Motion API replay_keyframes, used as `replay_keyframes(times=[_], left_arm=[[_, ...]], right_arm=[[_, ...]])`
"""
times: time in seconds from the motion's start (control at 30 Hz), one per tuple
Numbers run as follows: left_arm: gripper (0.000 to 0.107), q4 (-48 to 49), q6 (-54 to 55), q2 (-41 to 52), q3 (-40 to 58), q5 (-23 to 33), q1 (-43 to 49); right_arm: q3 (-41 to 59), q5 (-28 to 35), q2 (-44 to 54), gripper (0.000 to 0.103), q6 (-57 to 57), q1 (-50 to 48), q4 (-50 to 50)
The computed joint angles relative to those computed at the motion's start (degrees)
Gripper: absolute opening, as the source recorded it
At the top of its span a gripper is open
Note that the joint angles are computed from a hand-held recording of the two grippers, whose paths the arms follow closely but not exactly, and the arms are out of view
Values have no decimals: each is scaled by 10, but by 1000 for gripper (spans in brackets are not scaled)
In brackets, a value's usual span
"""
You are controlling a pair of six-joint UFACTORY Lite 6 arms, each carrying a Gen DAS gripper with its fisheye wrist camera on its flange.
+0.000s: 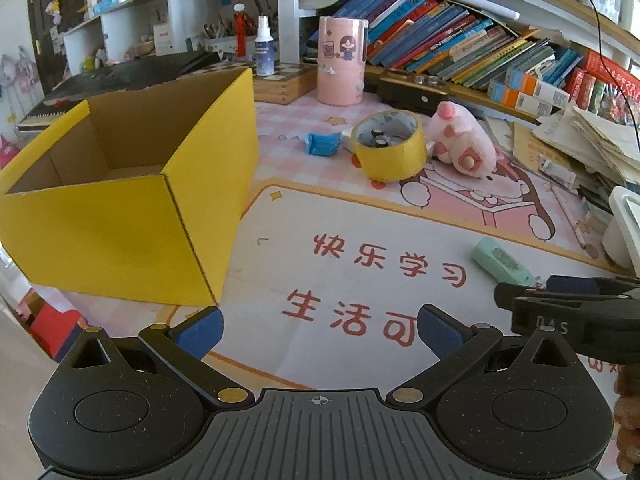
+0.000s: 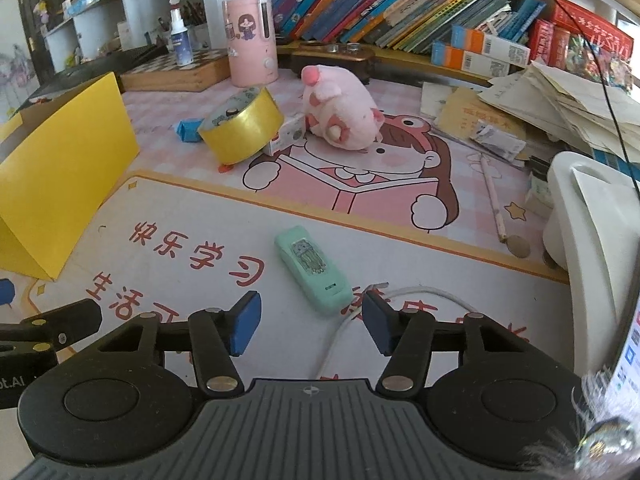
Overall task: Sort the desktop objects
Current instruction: 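Close the right gripper on the mint-green stick while the left tool approaches the tape roll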
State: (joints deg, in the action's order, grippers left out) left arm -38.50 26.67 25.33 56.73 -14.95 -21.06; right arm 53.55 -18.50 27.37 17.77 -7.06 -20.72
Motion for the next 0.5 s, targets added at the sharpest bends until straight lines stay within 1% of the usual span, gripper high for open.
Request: replay_keyframes(times=[0.13,0.4,0.5], left_arm=[[103,5,-1,4,8,1,-3],[103,6,-3,12,27,4,-2],[103,0,1,13,31,4,-3]], right_arm=[[15,-6,16,53,-15,-2,1],[65,-1,57,53,73,-16,-117],[83,8,74,53,82,-14,-137]])
